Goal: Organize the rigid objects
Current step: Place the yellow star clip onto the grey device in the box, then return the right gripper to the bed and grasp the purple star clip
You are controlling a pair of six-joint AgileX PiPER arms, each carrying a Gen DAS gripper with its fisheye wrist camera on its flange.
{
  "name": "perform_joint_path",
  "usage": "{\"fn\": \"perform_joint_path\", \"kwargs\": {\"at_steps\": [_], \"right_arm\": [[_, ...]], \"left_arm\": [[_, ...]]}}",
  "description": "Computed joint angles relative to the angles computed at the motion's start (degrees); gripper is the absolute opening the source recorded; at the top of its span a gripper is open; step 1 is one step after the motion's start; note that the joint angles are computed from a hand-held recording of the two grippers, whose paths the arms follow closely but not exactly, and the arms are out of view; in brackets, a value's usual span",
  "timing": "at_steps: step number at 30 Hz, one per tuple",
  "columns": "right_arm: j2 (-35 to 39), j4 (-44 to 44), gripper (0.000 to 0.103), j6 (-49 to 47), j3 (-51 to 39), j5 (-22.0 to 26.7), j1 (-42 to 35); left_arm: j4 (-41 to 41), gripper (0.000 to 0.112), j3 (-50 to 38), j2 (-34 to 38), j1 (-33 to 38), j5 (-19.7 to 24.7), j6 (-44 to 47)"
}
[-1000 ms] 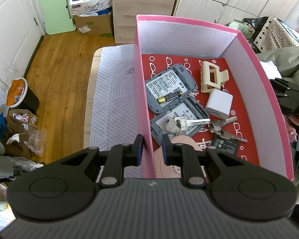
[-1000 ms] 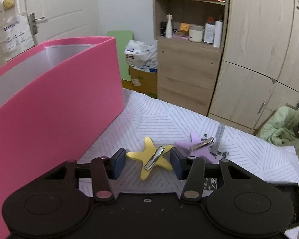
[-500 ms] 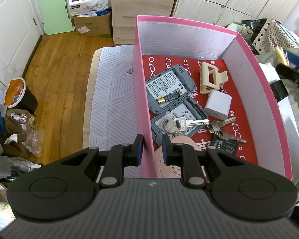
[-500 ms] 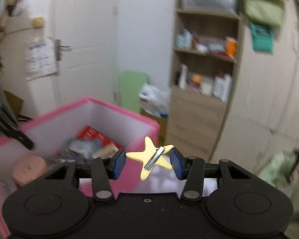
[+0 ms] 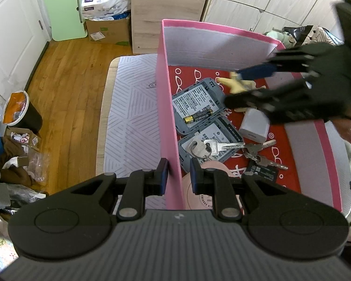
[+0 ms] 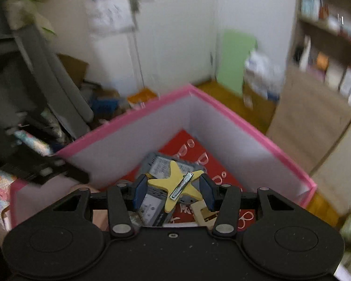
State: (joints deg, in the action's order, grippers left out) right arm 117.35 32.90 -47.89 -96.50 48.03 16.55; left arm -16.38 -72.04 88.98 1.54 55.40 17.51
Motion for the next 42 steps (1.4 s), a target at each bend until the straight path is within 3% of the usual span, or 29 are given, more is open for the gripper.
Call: {"fn": "perform_joint_path", "kwargs": {"at_steps": [5, 7, 9, 13, 19, 25, 27, 30, 36, 42], "right_arm": [[10.7, -4.0, 0.055, 13.6, -17.5, 10.3, 1.0], [11.7, -4.0, 0.056, 16.3, -18.8, 10.5, 0.6], [9.4, -2.9, 0.057, 14.9, -14.7, 7.8, 0.4], [2.4, 7.3, 0.058, 6.2, -4.5, 5.3, -3.8], [-13.9, 25.6, 0.067, -18.2, 18.8, -1.2, -11.9], [-21.3, 28.7, 0.068, -23.0, 28.5, -6.3, -19.3], [-22.0, 30.2, 0.068, -24.6, 30.9, -8.6, -21.5], [-22.6, 29.4, 0.068, -23.4, 34.3, -16.9, -22.7], [-15.6, 38.9, 0.068, -29.4, 36.2, -18.0, -27.4], [-10.6, 47.5, 0.067, -45.7, 37.3, -27.7, -22.0]], "left_arm": [[-1.6, 0.017, 1.1, -0.4, 0.8, -1.1, 0.4], [-1.8, 0.017, 1.2, -0.4, 0.9, -1.2, 0.0], [-1.5, 0.017, 1.1, -0.3, 0.6, -1.3, -0.5], [-1.7, 0.017, 0.9, -0.1, 0.8, -1.1, -0.6], [-2.5, 0.017, 1.2, -0.2, 1.4, -1.0, 0.1], [-1.4, 0.017, 1.0, -0.1, 0.7, -1.3, -0.9], [-0.8, 0.017, 0.7, 0.0, 0.2, -1.1, -1.8], [-0.2, 0.017, 0.8, -0.1, 0.0, -1.2, -2.4], [-0.1, 0.018, 0.9, -0.3, 0.0, -1.1, -2.9], [1.0, 0.018, -0.4, 0.6, -0.6, -0.4, -4.0]]}}
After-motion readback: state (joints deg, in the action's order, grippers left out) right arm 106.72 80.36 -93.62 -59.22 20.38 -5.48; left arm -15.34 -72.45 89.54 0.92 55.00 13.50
